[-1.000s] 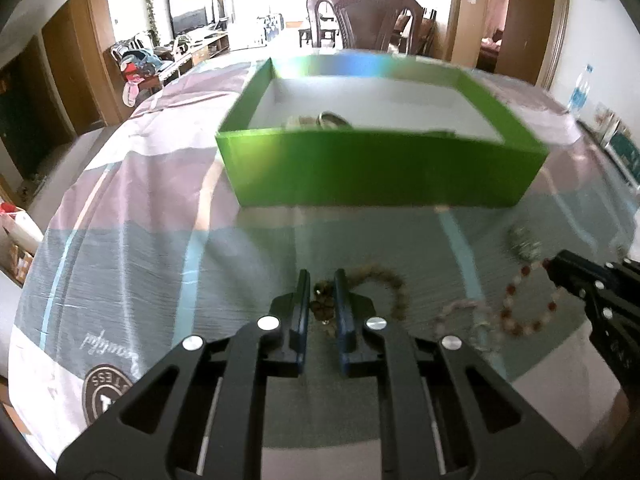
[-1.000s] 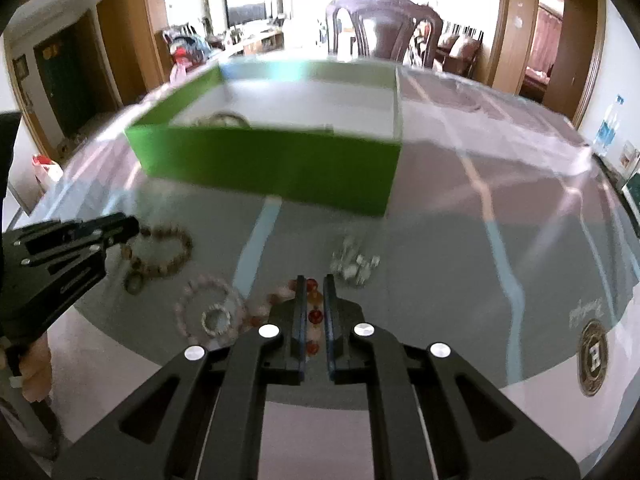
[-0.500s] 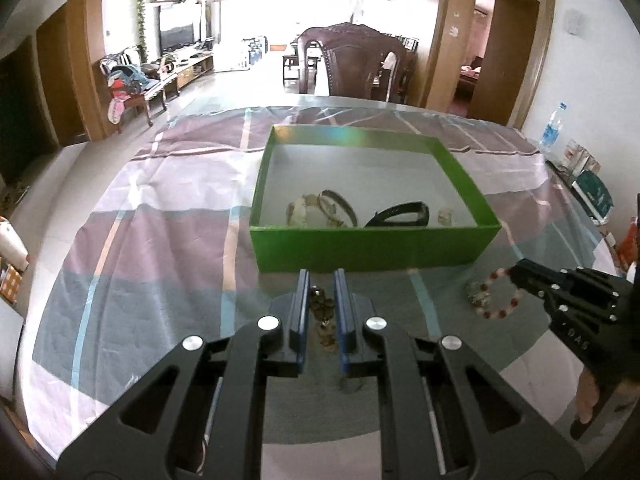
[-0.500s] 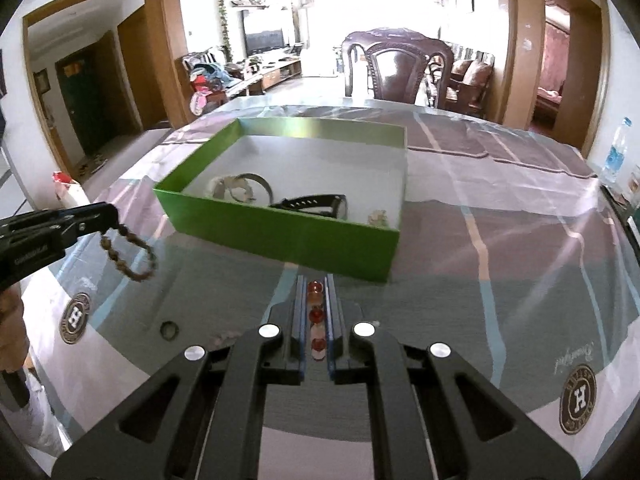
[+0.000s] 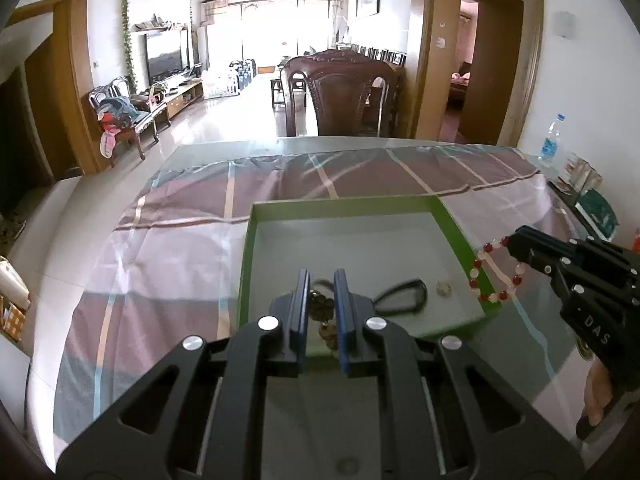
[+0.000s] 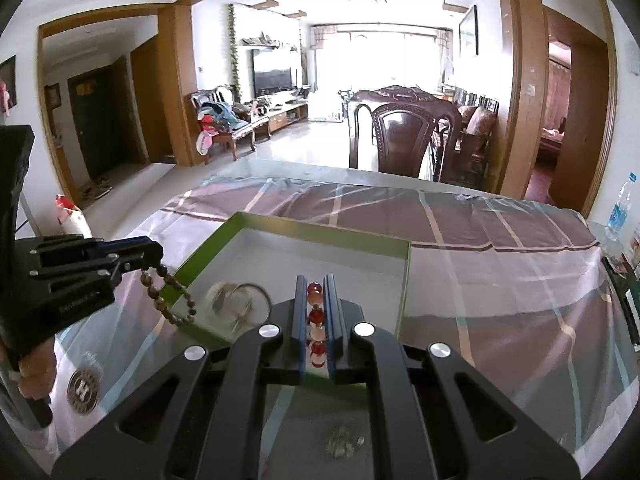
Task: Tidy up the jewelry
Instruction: 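Lift both bracelets over the green box and open both tools, then move the left tool to the pink bead bracelet while the right tool reaches the silver charm cluster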
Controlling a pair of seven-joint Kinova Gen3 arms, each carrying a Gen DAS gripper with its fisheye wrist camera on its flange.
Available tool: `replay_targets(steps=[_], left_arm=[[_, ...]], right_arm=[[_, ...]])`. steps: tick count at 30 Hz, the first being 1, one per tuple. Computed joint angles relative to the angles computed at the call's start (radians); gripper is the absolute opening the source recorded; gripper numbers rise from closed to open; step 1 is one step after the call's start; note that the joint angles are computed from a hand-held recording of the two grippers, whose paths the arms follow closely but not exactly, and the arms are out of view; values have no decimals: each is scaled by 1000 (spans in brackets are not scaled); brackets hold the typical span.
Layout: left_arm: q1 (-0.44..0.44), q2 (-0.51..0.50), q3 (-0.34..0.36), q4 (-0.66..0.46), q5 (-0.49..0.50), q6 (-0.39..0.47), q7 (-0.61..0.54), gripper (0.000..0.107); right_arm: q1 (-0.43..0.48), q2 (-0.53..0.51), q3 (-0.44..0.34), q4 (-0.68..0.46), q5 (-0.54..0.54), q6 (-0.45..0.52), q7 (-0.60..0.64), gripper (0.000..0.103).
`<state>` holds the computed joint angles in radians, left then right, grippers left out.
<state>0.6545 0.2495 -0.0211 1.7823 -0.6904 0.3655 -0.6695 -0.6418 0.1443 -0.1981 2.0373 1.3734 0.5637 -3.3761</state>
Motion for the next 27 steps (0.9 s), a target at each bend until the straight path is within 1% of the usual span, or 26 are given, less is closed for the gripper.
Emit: replay_targets(steps=[3, 5, 7, 10, 11, 12, 13, 14, 15, 16, 17, 18, 21, 24, 26, 27], left_arm=[[-4, 69, -2, -73, 16, 45, -12, 12], [-10, 117, 0, -116, 38, 72, -40, 12], [-25, 153, 8, -143, 74, 83, -81, 12], [-52, 182, 19, -161, 140, 76, -149, 13], [-45, 183, 7, -152, 152, 69, -155, 14], [-38, 179, -5, -144, 161, 62, -157, 17], [-26, 167, -20, -126, 163, 51, -153, 20], [-8, 157, -38, -110, 157, 42, -144, 26], [18, 143, -62, -88, 142, 35, -125, 32], [51, 125, -86, -62, 118, 30, -99, 33], [81, 101, -103, -27, 87, 25, -74, 34], [96, 81, -103, 3, 67, 25, -57, 35], [71, 48, -31, 72, 77, 28, -72, 36], [20, 56, 59, 118, 153, 12, -143, 36], [26, 73, 75, 133, 181, 3, -165, 36], [47, 79, 62, 141, 177, -3, -161, 36]], right_arm=[[16, 58, 18, -43, -53, -19, 57, 8], [24, 100, 40, -65, -95, -50, 93, 8], [25, 131, 64, -75, -129, -86, 115, 8], [16, 147, 97, -78, -167, -123, 142, 8], [6, 143, 109, -72, -171, -126, 139, 9], [-2, 132, 120, -63, -175, -131, 136, 10], [-9, 112, 126, -46, -173, -140, 127, 16], [-17, 86, 129, -23, -164, -145, 108, 25], [-21, 57, 127, 3, -154, -147, 88, 29], [-16, 36, 121, 24, -141, -155, 72, 33], [-12, 10, 110, 51, -132, -157, 55, 33], [-11, -19, 93, 83, -132, -145, 39, 33], [2, -50, 43, 140, -146, -104, 16, 33], [14, -25, 19, 178, -173, -89, -16, 33], [23, 11, 26, 194, -176, -115, -49, 33], [26, 21, 31, 198, -184, -131, -51, 33]])
